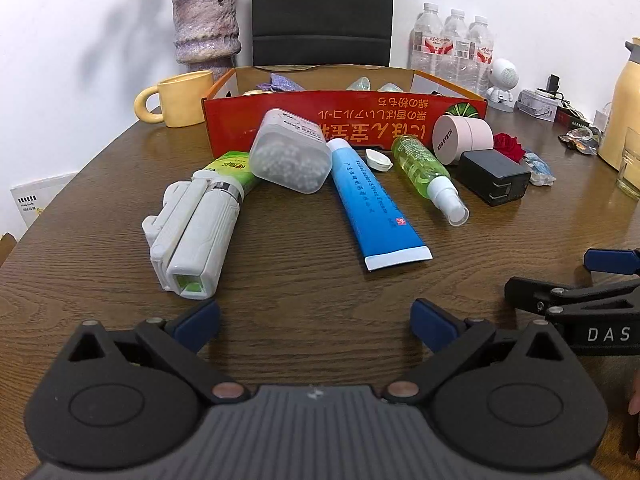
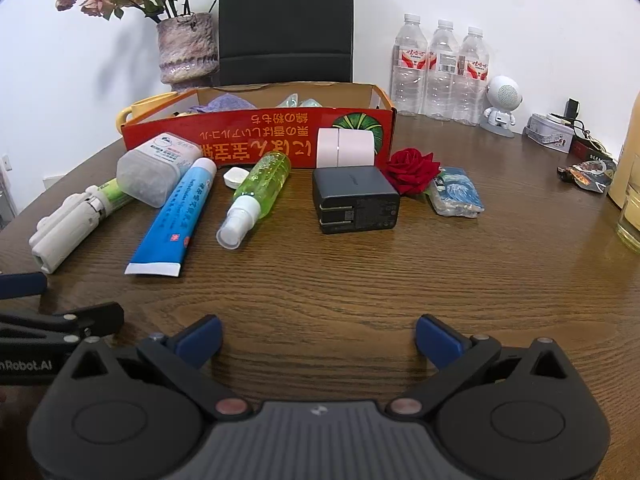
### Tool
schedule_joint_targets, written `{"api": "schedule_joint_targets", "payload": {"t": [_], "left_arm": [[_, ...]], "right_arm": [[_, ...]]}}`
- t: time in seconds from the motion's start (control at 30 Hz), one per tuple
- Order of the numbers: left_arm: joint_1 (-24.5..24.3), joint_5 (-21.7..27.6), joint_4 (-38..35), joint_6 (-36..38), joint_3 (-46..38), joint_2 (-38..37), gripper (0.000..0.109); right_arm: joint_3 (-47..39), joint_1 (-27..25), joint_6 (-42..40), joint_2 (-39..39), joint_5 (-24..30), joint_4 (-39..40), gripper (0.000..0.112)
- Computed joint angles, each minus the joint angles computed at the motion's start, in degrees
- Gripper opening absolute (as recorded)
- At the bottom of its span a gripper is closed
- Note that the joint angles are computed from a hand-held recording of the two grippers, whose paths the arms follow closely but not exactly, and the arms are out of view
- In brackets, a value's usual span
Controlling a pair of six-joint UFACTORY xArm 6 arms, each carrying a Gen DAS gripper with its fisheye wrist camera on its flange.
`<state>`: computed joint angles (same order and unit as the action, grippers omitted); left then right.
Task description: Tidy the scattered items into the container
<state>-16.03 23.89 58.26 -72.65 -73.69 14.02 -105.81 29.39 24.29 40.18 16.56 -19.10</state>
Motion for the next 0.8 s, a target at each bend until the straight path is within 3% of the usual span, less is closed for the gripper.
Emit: {"api": "schedule_joint_targets", "payload": {"t": [0.8], "left_arm": [[-0.53, 1.19, -0.18, -0.54, -0.94, 0.54, 0.103]], "right_arm": [[-0.33, 0.09, -0.13, 0.22, 0.02, 0.43, 0.103]]}}
